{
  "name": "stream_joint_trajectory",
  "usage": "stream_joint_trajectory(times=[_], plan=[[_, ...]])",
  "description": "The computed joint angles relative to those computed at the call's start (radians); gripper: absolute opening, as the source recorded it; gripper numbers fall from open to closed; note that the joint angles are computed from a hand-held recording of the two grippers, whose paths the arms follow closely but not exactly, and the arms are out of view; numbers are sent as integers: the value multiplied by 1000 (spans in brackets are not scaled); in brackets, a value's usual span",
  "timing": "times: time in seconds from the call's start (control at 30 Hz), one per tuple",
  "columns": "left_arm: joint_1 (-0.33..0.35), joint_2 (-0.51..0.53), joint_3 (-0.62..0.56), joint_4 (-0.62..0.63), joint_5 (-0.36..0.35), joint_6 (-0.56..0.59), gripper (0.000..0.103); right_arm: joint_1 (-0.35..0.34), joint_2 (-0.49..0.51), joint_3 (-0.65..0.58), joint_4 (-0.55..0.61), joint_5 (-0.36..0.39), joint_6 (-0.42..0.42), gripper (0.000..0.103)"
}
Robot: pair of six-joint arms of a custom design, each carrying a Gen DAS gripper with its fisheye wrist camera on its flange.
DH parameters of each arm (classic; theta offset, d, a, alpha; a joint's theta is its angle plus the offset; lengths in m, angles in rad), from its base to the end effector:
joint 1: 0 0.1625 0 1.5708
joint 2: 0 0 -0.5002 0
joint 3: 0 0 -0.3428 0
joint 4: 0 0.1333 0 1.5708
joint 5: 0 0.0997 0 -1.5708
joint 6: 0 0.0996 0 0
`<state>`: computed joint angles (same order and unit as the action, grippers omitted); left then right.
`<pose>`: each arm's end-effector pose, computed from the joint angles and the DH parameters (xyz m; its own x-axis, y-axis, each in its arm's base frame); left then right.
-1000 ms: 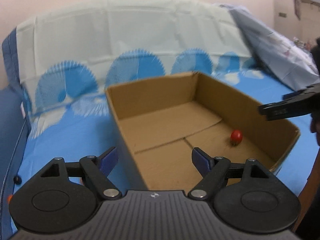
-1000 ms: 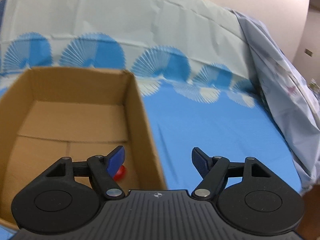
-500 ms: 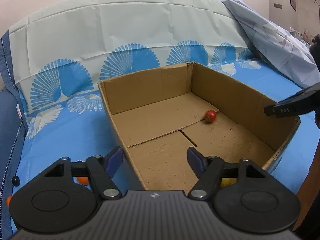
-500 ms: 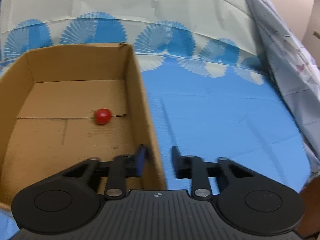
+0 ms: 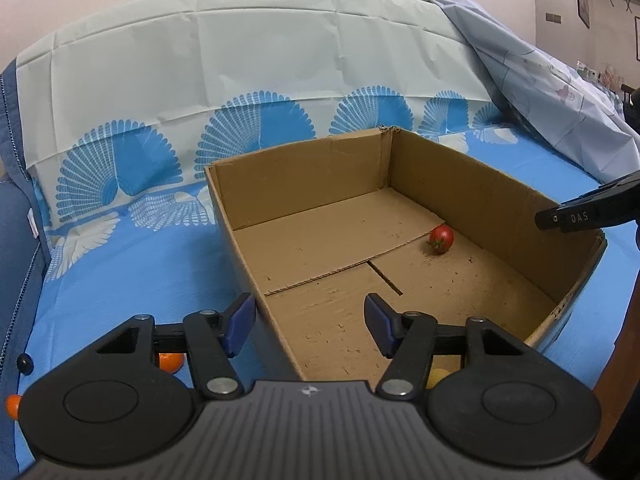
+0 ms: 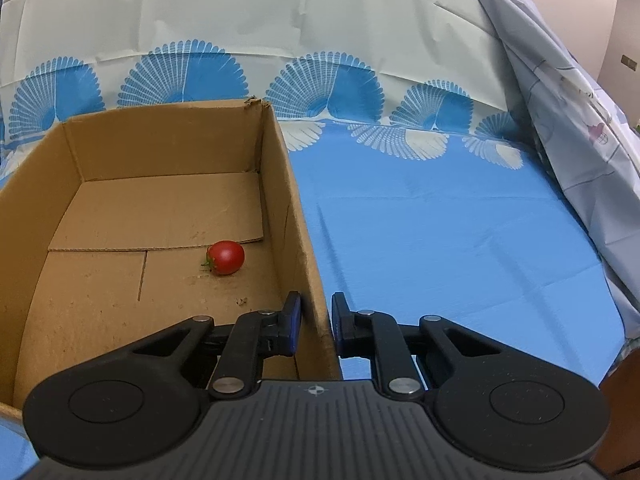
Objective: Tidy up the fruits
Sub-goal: 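Raise both open tools away from the box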
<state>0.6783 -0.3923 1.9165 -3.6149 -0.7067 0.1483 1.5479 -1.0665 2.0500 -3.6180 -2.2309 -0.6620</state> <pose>-0.3335 -0.5373 0.0047 -0.5941 0.3460 -0.7262 0.7720 0.4989 -0.3938 0.0596 -0.5503 0.3640 -0.6201 0.1385 0.7722 -0.4691 0.7235 -0.5065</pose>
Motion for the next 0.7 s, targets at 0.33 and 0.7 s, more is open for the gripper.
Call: stream_joint_trajectory(times=[0.33,0.7], plan=[[-4,11,-8,-15,17,27,67,13,14,11,-68,18,-46,41],[-16,51,-1,-208,28,173,64,26,16,46,-145,84,-68,46]])
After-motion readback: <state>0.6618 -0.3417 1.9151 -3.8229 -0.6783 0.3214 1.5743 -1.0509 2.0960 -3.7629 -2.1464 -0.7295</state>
